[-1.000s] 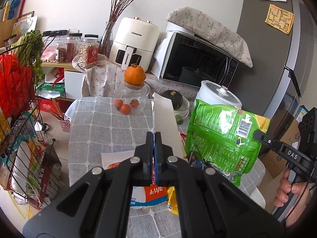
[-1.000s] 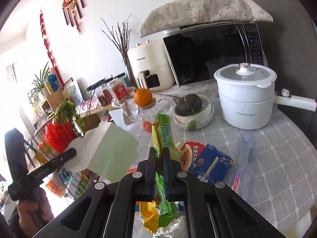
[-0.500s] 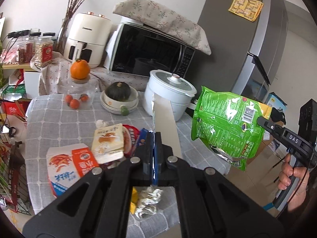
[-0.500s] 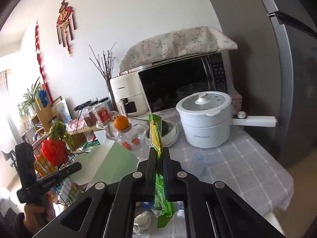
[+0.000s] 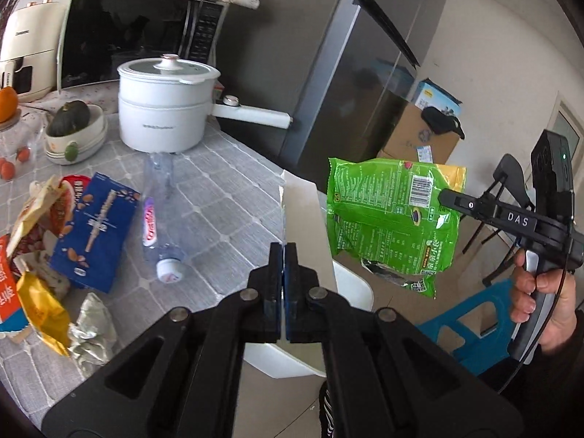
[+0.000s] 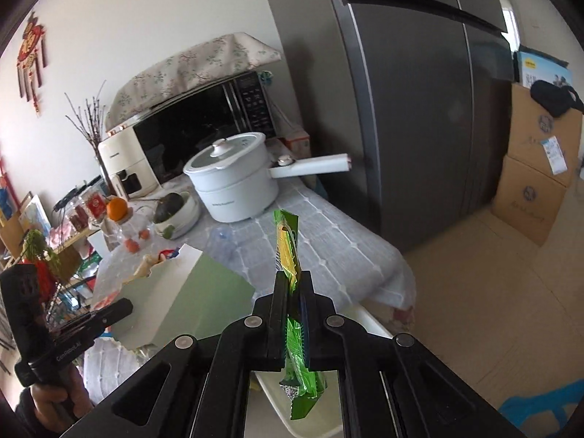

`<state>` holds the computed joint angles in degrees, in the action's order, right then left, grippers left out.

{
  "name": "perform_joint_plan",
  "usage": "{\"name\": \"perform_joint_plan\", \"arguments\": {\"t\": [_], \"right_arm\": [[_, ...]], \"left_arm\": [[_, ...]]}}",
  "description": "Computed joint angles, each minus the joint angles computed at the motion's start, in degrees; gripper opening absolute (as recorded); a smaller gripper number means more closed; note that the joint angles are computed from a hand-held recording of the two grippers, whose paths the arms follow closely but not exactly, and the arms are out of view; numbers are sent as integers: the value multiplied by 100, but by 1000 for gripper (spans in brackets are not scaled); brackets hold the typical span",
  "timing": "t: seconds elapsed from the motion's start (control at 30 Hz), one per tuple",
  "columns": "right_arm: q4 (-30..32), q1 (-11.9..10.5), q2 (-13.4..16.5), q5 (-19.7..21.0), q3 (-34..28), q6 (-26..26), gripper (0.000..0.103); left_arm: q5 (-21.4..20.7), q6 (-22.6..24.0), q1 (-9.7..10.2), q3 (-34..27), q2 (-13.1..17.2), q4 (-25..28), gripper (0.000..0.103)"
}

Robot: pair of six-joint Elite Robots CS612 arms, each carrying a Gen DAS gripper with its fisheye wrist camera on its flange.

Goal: Collect trash
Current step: 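Carry both items to the white bin and open both grippers to drop them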

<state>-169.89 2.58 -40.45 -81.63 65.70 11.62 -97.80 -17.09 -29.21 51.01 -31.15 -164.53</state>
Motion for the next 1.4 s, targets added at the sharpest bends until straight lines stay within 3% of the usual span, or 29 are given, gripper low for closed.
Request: {"name": "perform_joint_plan", "arguments": {"t": [0.3, 0.8, 0.97, 1.13, 1.4], "right_arm": [[722, -129, -4, -258, 204, 257, 6], [1492, -312, 212, 64, 20, 787, 6], [1609, -323, 259, 72, -56, 864, 7], [1661, -324, 274, 61, -84, 873, 7], [1727, -314, 265, 79, -79, 865, 7]], "left_arm": [[86, 719, -250, -658, 470, 724, 1], [331, 1488, -407, -1266, 947, 1687, 1], [-87, 1416, -357, -1370, 1012, 1766, 2], [-471, 1261, -316, -1636, 1152, 2205, 2], [-793, 1273, -296, -1705, 1179, 2578, 2]]}}
